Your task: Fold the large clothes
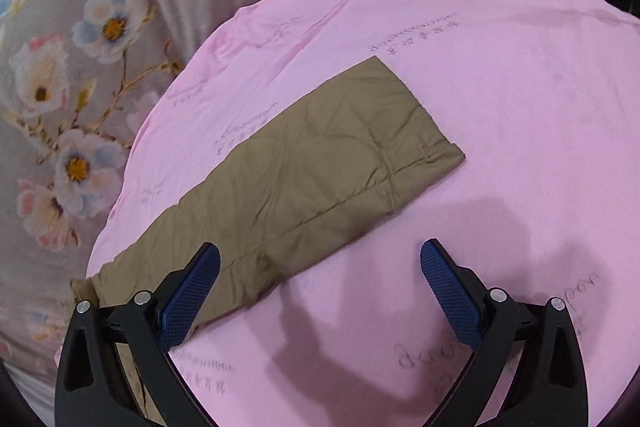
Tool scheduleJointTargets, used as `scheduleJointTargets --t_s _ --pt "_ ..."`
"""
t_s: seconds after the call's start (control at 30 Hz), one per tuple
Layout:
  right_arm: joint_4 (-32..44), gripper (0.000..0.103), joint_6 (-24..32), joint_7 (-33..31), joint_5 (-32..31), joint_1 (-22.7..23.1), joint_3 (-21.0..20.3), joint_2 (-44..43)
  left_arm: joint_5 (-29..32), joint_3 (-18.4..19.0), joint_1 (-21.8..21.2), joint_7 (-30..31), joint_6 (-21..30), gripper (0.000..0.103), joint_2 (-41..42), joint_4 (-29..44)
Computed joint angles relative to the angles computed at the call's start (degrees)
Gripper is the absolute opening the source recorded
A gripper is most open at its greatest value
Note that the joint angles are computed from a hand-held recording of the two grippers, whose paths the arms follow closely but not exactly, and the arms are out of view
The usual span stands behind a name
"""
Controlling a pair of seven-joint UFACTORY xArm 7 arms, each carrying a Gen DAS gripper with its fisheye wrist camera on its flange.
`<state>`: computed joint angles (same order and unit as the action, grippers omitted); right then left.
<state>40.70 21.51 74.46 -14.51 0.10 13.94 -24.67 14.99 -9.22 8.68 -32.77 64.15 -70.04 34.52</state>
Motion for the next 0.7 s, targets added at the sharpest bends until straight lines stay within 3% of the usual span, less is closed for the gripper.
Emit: scheduleJointTargets --t_s 0.07,0.1,0.17,0.2,0.23,0.3,0.47,0.7 --pt "0.98 0.098 -1.21 3.36 -4.15 -4.13 2.58 1.15 0.28 0.38 0.37 -0.18 -0.73 0.098 0.52 -0.17" --pt "2.16 0.088 -0.52 4.22 -5.73 -5.1 3.32 2.1 0.5 0.56 0.66 -0.24 -1.12 0.098 0.86 -0.25" --pt "5.43 0.053 3.06 5.46 -9.18 -6.34 4.26 4.47 0.86 0.7 1.0 -0.25 -1.5 0.098 1.0 -0.48" --pt "7.41 0.02 5.76 5.4 -10.71 -6.31 4.15 5.85 1.16 0.73 1.26 -0.23 -1.62 0.098 1.01 -0.63" --pt "9.25 0.01 7.37 4.34 -10.68 -5.81 3.62 7.16 1.38 0.72 1.46 -0.2 -1.6 0.098 0.97 -0.73" --pt "11.38 0.007 6.51 5.97 -13.36 -4.82 2.78 8.0 1.79 0.97 1.86 -0.12 -1.72 0.098 0.91 -0.97" --pt "26.52 0.006 8.03 6.2 -27.82 -1.7 7.56 11.34 2.21 1.27 2.47 -0.03 -1.72 0.098 0.79 -1.25" --pt "56.95 0.006 11.11 -7.58 -38.77 13.79 17.11 30.72 1.2 1.66 1.95 -0.04 -1.05 0.098 -1.3 -1.58"
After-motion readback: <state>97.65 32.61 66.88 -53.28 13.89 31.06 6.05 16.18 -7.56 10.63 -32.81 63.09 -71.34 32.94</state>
